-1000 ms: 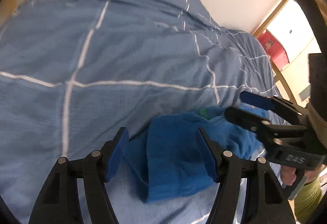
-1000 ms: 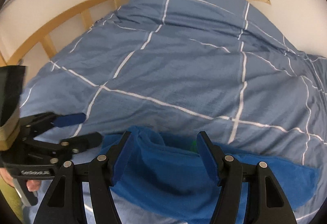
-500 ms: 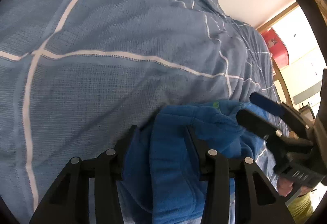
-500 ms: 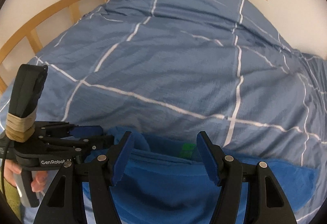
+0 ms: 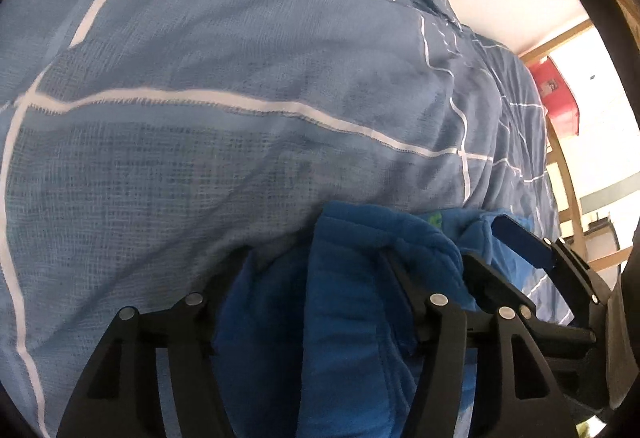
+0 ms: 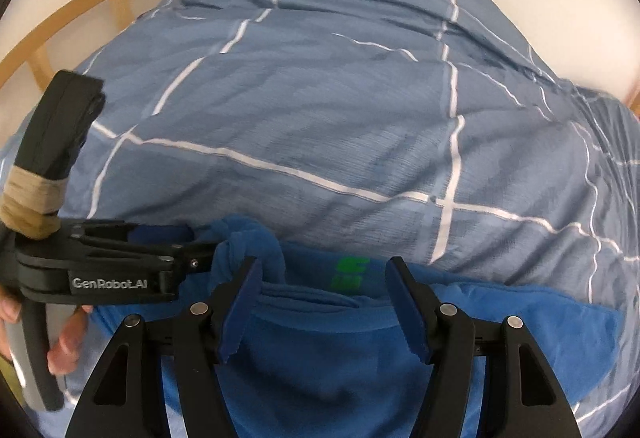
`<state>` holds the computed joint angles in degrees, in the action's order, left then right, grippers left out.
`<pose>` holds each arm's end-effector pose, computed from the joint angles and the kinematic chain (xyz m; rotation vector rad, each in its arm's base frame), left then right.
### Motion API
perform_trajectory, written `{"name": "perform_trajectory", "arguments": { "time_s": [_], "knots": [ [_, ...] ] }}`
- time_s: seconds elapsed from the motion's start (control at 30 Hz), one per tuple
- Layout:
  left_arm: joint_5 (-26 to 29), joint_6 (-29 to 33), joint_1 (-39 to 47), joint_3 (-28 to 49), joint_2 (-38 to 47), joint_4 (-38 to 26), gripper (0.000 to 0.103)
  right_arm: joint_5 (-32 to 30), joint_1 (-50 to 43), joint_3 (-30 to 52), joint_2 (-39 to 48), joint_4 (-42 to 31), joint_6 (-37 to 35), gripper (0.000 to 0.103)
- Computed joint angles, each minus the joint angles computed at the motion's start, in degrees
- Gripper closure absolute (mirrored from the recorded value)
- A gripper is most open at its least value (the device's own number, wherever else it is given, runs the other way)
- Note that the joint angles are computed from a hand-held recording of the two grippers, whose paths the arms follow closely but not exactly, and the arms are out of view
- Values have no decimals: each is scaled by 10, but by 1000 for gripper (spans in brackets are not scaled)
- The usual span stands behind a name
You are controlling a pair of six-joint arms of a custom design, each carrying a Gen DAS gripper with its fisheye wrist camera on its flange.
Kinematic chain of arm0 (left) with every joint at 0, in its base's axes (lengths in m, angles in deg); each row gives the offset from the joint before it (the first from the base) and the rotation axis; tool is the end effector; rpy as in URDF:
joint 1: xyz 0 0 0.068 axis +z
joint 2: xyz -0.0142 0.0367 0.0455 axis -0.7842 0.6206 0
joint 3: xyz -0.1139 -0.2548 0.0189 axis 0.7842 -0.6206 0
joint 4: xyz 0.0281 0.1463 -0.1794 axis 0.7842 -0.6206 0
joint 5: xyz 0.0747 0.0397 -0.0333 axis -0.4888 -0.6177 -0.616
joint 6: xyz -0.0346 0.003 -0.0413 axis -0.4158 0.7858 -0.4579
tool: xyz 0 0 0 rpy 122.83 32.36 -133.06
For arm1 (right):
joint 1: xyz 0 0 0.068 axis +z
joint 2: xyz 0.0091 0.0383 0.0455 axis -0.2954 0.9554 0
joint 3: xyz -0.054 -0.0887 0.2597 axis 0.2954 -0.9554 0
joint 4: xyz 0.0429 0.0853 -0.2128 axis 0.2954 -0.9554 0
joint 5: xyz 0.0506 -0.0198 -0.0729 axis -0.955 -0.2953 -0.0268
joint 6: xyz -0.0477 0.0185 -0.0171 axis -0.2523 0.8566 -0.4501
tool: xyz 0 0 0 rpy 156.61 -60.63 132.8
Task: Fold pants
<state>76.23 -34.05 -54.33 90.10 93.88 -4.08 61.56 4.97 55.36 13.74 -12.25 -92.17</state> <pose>0.2301 -0.0242 0.1018 -0.4286 2.6194 -0.6769 0.2341 0.0965 0.1751 -0.7975 2.4795 0.0954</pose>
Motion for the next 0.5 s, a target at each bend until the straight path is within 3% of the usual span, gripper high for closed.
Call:
{"name": "perform_trajectory", "arguments": {
  "time_s": [0.27,0.4,0.43,0.5],
  "knots": [
    [-119,20,-84,-25,-121,-66,85,-28,-27,-12,5,12,-8,38],
    [-146,-51,-93,-92,-252,-62,92,-26,-18,-42,-42,21,-18,38],
    [-152,-68,-95,-105,-295,-74,99,-25,-15,-50,-57,22,-20,38],
    [-159,-90,-91,-119,-381,-124,98,-30,-12,-67,-93,19,-28,38]
  ]
}}
